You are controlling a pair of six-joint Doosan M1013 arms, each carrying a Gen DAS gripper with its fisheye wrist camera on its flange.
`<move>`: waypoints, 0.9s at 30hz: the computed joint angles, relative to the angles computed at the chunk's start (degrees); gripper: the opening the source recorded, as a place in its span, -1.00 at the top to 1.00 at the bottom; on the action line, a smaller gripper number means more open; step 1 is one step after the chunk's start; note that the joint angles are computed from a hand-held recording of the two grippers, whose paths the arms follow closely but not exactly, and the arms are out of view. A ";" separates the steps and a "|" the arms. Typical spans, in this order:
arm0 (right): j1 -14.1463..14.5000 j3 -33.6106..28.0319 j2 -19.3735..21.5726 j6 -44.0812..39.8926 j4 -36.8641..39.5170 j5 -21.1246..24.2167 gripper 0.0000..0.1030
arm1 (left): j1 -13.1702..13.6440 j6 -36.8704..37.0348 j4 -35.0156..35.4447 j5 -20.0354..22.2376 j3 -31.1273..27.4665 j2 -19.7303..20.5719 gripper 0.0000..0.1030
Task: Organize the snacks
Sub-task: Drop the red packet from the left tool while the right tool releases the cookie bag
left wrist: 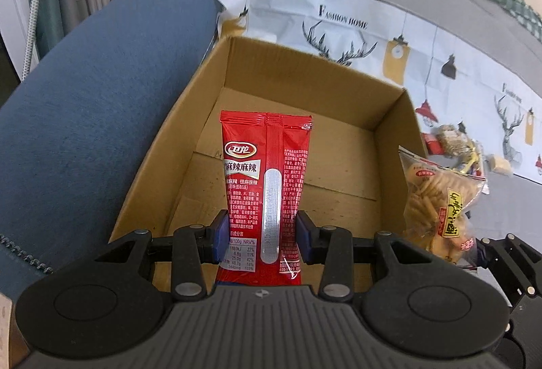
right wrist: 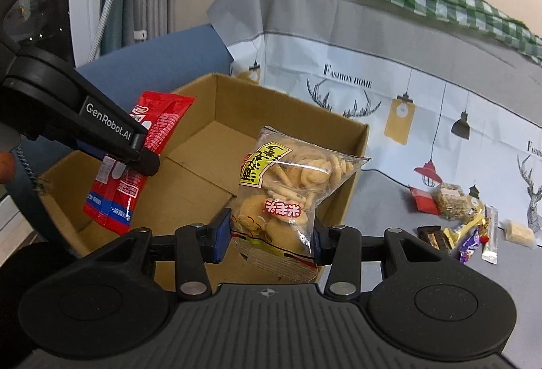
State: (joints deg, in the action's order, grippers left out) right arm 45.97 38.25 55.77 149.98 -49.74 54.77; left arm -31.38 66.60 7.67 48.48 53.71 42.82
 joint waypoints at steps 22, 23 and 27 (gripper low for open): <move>2.74 9.95 -6.71 6.57 0.54 -0.26 -0.94 | -3.58 -11.31 9.12 -0.40 14.81 -9.58 -0.99; 3.16 11.40 -7.67 7.78 0.31 -0.72 -0.95 | -3.94 -11.91 9.57 -0.64 16.29 -10.51 -0.99; 4.87 15.90 -10.60 14.05 -3.78 -1.39 -0.98 | -5.49 -15.84 12.62 -2.29 20.73 -13.57 -0.99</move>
State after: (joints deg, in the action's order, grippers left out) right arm 50.84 54.16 45.17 164.03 -53.52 53.38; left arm -36.87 50.76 20.29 46.19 74.44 29.25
